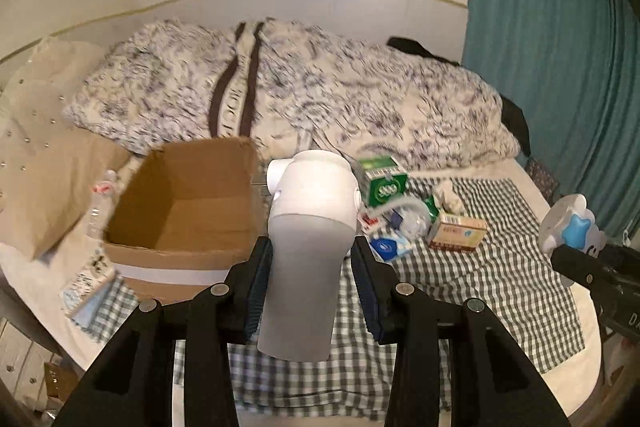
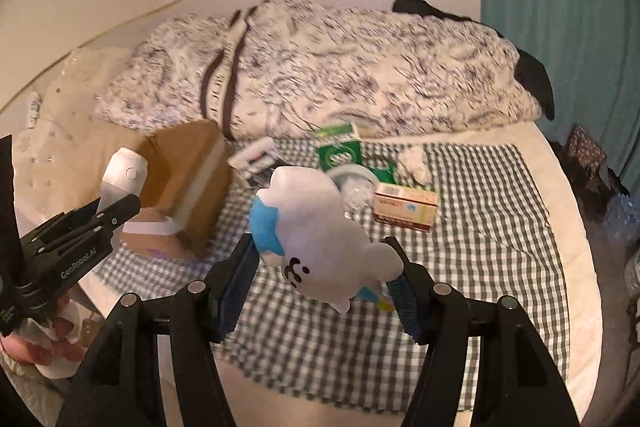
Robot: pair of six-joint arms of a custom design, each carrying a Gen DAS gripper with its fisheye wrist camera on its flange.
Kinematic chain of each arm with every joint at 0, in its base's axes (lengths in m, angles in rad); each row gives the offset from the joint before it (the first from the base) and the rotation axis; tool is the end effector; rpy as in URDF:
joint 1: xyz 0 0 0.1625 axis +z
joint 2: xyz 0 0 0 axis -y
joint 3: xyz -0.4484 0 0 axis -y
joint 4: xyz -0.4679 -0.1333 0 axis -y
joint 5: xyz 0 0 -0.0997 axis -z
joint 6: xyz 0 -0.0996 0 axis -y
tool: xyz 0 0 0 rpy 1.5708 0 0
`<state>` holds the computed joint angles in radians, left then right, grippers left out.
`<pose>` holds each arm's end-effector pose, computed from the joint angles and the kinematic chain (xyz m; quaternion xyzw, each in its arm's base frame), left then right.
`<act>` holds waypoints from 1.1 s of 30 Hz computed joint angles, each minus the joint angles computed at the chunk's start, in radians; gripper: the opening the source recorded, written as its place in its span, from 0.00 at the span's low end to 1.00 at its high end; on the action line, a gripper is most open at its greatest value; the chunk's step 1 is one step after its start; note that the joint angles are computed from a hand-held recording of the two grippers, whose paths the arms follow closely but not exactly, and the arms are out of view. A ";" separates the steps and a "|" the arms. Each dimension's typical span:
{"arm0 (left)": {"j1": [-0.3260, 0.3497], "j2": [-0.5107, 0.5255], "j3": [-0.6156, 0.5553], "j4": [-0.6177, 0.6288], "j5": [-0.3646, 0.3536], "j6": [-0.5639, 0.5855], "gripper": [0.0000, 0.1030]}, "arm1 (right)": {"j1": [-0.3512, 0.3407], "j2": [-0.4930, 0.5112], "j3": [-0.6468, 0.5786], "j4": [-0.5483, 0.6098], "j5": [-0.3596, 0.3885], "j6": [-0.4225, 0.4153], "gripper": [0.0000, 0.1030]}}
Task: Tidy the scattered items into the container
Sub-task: 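Carry the bottle and plush toy in both tools over the cardboard box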
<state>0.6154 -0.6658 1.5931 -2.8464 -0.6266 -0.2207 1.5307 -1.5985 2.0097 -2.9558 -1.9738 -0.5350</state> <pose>-0.4864 -0.6060 0.0443 0.2415 0.8469 -0.3769 0.2870 0.0722 -0.5516 0.4547 0.1213 -0.8625 0.3894 0.2996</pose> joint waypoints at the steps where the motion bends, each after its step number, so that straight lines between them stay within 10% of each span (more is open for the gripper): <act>1: -0.002 -0.014 0.011 -0.009 0.008 0.003 0.40 | 0.014 -0.003 0.003 0.001 -0.001 0.001 0.61; 18: 0.078 -0.107 -0.008 -0.004 0.125 0.103 0.40 | 0.205 0.215 -0.204 0.139 0.067 -0.033 0.61; 33: 0.250 0.012 -0.180 0.067 0.063 0.090 0.40 | 0.151 0.591 -0.535 0.314 0.086 0.015 0.61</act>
<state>0.8655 -0.6536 1.4132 -2.7791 -0.5636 -0.1311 1.6814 -1.0076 1.4751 -2.6419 -1.8873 -0.5199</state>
